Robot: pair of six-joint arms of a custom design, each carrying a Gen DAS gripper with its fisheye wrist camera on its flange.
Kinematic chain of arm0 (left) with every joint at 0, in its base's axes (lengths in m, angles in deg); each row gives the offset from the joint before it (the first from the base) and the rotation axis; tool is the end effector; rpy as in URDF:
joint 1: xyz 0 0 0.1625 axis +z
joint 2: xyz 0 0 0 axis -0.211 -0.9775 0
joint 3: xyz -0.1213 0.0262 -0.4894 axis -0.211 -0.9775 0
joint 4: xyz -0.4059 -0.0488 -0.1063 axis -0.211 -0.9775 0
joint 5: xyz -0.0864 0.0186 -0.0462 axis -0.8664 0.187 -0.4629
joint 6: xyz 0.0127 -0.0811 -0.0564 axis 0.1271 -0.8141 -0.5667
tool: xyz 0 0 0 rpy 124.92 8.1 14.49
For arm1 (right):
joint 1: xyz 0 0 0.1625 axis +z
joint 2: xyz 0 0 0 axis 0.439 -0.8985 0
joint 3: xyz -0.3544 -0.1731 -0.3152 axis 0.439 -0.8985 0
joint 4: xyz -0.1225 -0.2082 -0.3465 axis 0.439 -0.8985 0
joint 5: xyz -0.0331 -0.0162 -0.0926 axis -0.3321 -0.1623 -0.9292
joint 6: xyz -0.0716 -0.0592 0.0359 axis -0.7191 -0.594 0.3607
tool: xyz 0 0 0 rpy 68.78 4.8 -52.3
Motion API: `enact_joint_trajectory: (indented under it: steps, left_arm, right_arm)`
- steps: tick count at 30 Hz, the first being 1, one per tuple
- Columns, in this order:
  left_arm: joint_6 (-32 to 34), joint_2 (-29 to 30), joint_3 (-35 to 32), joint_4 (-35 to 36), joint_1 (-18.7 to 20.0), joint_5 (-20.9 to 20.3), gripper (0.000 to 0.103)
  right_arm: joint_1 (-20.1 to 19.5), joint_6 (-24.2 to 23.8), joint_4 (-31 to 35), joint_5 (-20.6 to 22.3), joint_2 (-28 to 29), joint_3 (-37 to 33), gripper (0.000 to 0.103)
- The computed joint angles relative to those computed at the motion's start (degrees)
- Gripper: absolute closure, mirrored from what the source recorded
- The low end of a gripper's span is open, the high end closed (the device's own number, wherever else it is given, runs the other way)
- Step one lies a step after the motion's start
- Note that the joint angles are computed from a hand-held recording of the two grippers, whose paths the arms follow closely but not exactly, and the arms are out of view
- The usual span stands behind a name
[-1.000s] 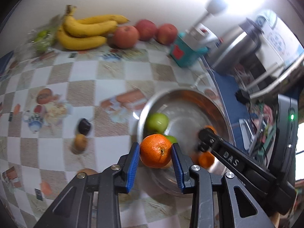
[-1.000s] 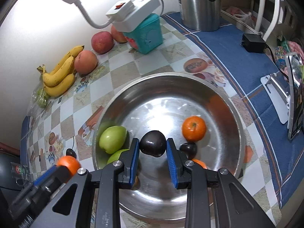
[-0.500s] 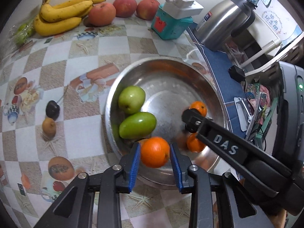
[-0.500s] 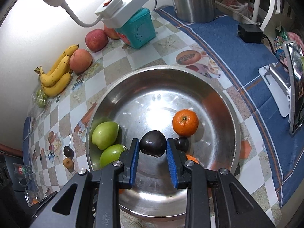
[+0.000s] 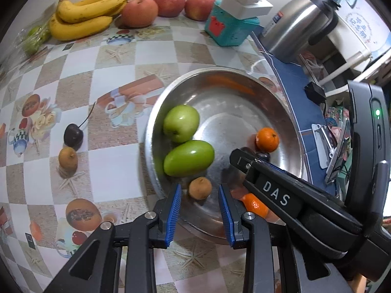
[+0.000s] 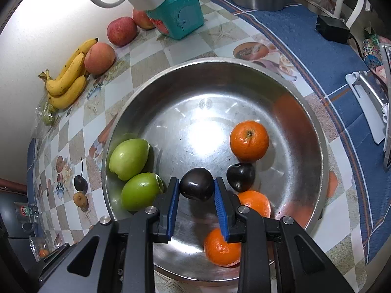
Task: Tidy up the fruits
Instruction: 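Open the left tool to drop the mandarin while the right drops the plum, then move both open tools back over the kiwi and cherry on the table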
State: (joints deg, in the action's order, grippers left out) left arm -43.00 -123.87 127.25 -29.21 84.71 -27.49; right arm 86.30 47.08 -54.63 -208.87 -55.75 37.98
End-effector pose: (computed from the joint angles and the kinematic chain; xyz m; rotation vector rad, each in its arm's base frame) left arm -0.0802 -0.8276 0.3145 0.4950 2.6985 -0.0283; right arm 0.3986 -0.7929 -0.0246 -0.5681 -2.4512 0.6150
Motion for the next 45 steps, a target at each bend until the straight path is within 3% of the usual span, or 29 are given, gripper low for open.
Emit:
enact_joint_trajectory:
  steps: [15,21,32,45]
  left_arm:
    - [-0.9,0.2,-0.8,-0.2,0.4,2.3,0.068]
    - [-1.2,0.1,-1.1,-0.3,0.5,2.0,0.068]
    - [-4.5,0.6,-4.8,0.1,2.3,1.7,0.068]
    - [-8.1,0.6,-8.1,-2.2,4.1,4.9,0.068]
  right_arm:
    - [-0.3,1.2,1.1,0.6,-0.1,-0.1,0.072]
    - [0.1,1.4,1.4,-0.5,-0.2,-0.3,0.064]
    - [0.7,0.1,0.1,-1.8,-0.2,-0.7,0.064]
    - [1.9,-3.1,0.9,-3.0,1.7,-4.2,0.064]
